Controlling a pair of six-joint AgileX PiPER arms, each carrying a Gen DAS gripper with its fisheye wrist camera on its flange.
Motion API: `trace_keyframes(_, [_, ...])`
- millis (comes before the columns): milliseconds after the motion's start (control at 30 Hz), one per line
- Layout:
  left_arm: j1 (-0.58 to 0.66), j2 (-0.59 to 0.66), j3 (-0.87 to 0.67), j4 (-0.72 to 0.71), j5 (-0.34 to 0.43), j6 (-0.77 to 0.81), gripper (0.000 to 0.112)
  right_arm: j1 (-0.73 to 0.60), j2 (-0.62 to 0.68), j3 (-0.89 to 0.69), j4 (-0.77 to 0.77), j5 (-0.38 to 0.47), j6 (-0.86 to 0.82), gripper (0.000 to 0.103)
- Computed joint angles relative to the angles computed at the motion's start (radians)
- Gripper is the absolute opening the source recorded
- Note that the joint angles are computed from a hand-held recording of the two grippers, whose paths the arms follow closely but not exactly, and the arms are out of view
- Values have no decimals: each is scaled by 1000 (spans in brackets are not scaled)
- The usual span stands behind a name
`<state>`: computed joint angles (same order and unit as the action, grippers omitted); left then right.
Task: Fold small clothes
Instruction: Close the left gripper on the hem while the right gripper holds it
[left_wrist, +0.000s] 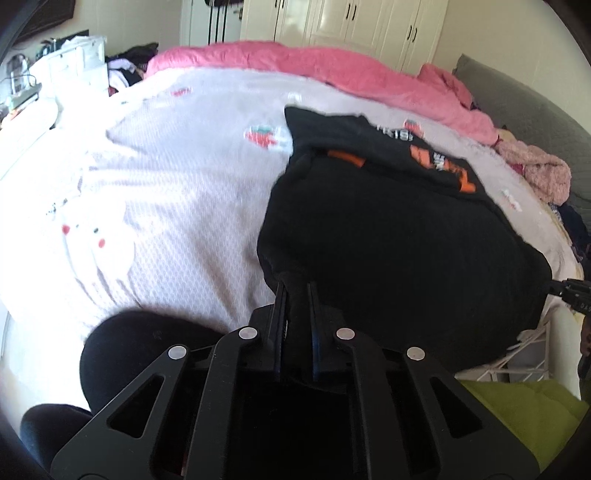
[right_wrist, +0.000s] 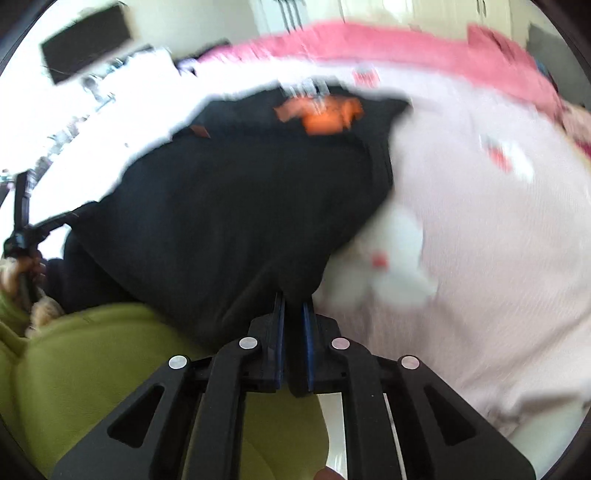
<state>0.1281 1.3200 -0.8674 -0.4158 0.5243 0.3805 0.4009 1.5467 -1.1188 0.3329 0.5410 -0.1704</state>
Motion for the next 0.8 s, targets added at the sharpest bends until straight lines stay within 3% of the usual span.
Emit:
trace_keyframes(233, [34, 60, -213, -15, 40, -39, 4, -128, 23, -112, 228, -107, -218, 8])
trace_keyframes(333, [6, 133, -328, 44, 8, -141, 4, -188, 78, -159, 328, -109, -299, 8])
trace_keyframes(567, [-83, 365, -487, 238, -67, -356, 4, -196, 218, -244, 307, -159, -249, 8])
trace_keyframes(700, [-57, 402, -443, 66, -80, -239, 8, -169, 277, -262, 220, -167, -139, 10])
trace_keyframes(800, [-51, 374, -400, 11, -97, -181, 21, -170, 281, -243, 262, -173, -154, 18])
